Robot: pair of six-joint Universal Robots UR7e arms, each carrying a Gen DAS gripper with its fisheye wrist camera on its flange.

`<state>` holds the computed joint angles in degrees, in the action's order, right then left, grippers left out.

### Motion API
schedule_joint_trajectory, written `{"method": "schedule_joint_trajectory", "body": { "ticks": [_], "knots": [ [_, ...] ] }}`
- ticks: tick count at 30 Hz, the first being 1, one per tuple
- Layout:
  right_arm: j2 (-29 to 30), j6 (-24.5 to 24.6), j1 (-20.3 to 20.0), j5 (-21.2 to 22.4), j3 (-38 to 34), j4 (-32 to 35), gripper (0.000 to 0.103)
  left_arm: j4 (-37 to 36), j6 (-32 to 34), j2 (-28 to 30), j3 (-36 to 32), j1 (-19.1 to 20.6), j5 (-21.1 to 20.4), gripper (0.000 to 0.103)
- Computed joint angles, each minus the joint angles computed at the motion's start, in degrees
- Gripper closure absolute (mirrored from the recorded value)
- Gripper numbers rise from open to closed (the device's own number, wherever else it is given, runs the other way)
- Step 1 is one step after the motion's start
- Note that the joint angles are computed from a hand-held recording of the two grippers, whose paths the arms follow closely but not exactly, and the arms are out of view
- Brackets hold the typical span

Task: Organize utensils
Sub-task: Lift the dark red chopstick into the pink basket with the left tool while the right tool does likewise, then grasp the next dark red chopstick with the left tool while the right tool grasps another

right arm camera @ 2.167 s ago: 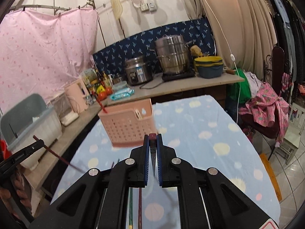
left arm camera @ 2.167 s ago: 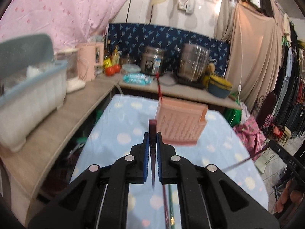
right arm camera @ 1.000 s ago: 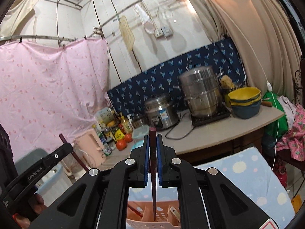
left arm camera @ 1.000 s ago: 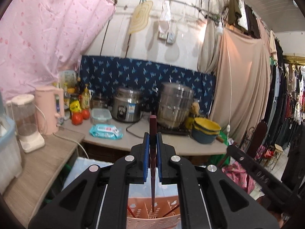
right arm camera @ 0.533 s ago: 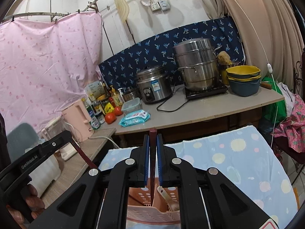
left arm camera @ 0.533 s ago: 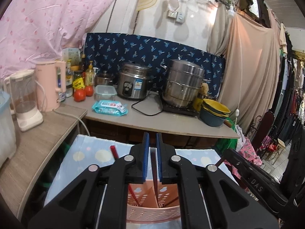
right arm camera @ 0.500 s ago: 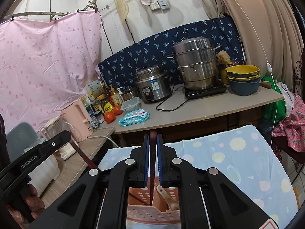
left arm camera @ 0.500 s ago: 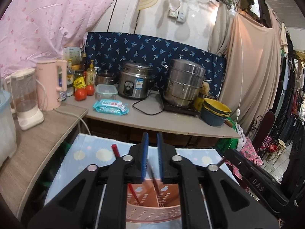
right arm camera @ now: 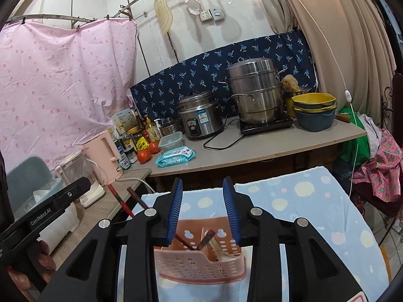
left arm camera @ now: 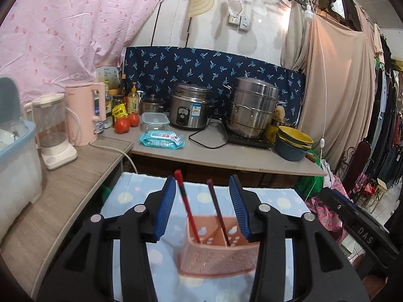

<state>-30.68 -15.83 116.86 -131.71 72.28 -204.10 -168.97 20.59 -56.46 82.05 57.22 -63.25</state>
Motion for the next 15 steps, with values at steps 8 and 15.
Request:
{"method": "schedule_joint_trajectory", "body": {
  "ticks": [8,15],
  "knots": [
    [-3.9,2.0,2.8,-4.1,11.6,-3.1,0.068,0.5,-0.4,-8.3,11.7,-0.4,3.4,0.061],
    [-6.1,8.5,5.6,-10.8,24.3,-2.2,0.068,1.0,-2.0,-15.9,23.6,-0.1,6.1,0.061]
  ]
}}
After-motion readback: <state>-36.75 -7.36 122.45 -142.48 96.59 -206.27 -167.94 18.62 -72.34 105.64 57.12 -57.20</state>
